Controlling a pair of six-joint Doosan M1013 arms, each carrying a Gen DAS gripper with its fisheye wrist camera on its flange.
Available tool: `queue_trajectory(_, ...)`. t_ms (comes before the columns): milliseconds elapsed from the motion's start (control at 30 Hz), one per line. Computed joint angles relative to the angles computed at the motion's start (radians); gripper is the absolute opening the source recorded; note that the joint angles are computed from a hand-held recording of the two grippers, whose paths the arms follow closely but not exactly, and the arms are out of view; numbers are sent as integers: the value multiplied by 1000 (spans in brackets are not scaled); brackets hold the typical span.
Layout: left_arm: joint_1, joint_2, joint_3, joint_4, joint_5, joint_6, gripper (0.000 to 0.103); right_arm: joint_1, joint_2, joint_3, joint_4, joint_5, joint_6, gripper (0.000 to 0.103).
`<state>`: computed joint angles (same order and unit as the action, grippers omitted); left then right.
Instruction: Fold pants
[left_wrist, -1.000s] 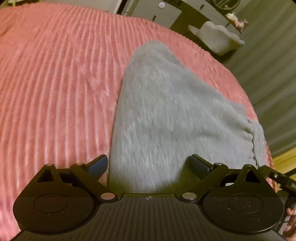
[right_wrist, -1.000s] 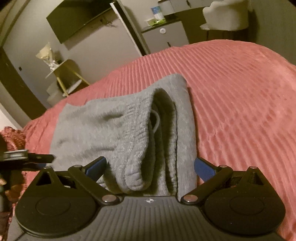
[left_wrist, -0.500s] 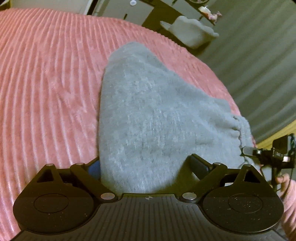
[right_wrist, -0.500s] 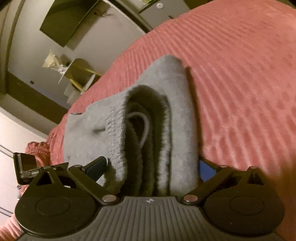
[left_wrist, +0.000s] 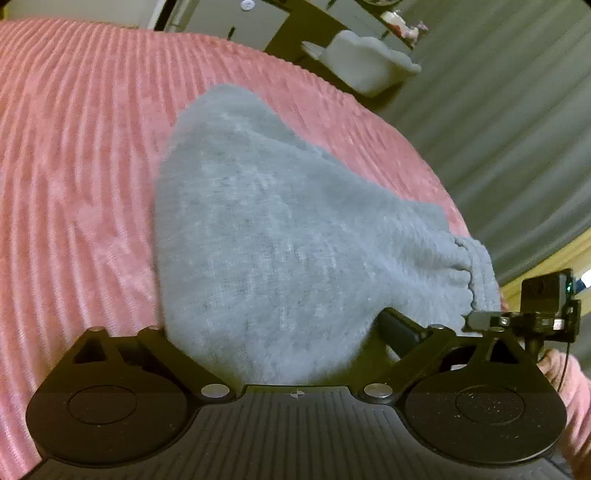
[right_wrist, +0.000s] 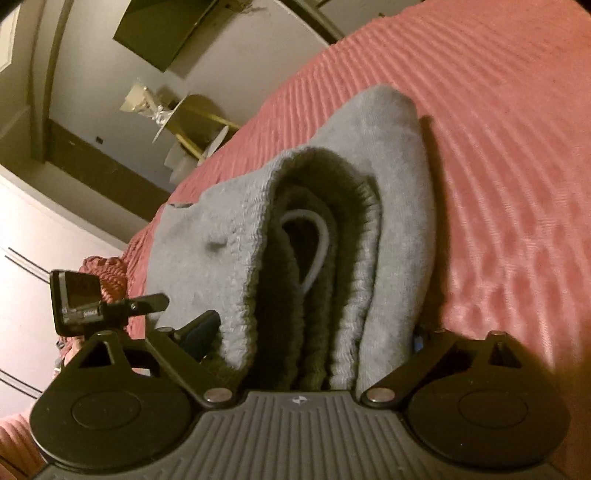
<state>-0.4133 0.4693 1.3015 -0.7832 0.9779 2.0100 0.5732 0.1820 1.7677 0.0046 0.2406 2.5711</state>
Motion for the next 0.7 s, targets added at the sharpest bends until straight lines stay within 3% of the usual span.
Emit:
queue_trajectory(100,-10,0,-3,26,-7,19,102,16,20,-34,-119,57,65,100)
queue_trajectory(200,-5,8,-8,15,6,23,103,27,20,-30,-227,49,148,100)
queue_trajectory(300,0,17,-15,2,18,14,103,26,23,-40,-211,62,146,100)
queue_trajectory(433,5,26,-28,-3,39,6,103,33,16,-33,-289,67,249,100)
queue_trajectory(533,0,22,-29,18,30,-31,103,29,9,-26,-232,74,213,100)
queue_trajectory(600,-14,10,-25,71,9,-61,100,28,19,-58,-209,142,229,100)
queue_trajectory(633,-20,5,-23,95,0,-72,97,34,32,-95,-212,218,234,100)
queue_trajectory(700,-24,-12,-13,109,-14,-75,79,61,68,-185,-272,400,212,98)
